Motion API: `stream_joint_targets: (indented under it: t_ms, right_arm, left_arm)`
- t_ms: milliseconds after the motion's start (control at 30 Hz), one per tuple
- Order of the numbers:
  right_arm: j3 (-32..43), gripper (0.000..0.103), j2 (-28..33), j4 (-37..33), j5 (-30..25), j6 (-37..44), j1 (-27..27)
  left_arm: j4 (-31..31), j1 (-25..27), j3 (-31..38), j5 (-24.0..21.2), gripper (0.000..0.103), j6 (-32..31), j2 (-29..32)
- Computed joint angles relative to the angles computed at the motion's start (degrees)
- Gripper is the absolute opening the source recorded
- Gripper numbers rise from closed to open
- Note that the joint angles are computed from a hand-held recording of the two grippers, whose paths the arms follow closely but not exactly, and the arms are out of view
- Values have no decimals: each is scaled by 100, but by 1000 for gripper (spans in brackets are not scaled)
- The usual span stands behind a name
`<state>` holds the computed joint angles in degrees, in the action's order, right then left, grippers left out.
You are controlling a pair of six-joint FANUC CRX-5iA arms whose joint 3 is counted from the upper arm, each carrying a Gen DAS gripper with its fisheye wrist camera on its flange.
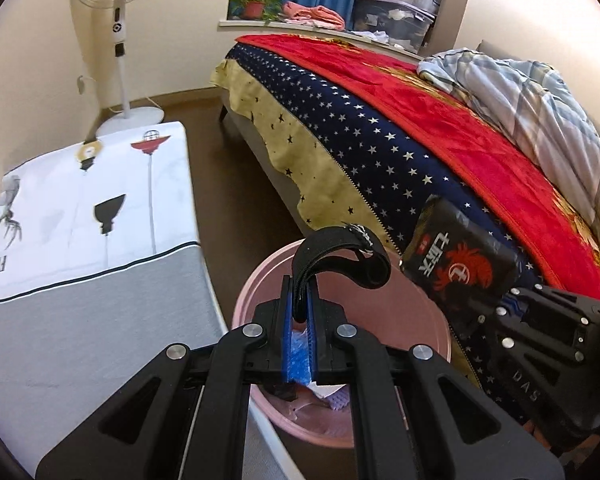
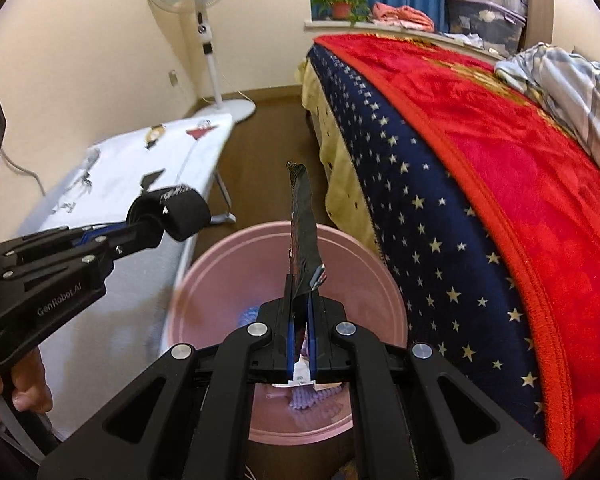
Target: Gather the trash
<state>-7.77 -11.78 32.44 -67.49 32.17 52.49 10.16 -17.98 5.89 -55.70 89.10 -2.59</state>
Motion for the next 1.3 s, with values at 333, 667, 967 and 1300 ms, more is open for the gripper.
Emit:
stream_joint_targets:
  t_ms: [333,667,967,1300]
  right_arm:
    - [37,63,190,103,-384,-230,-140]
    - [-87,91,-45,1234,-352,-817,360]
    - [-417,98,-616,2987,-955,-2192,2327]
    - [-667,98,-377,3031,-2517,-3084,4098]
  left_arm:
    - [-1195,-412,476,-243,87,826,248]
    - [-2097,-605,612,-468,91,943,-126]
    - [-3067,-840,343,-1042,91,1222,-1796]
    - [-3110,-175,-907,-1900,91,1154,-3591]
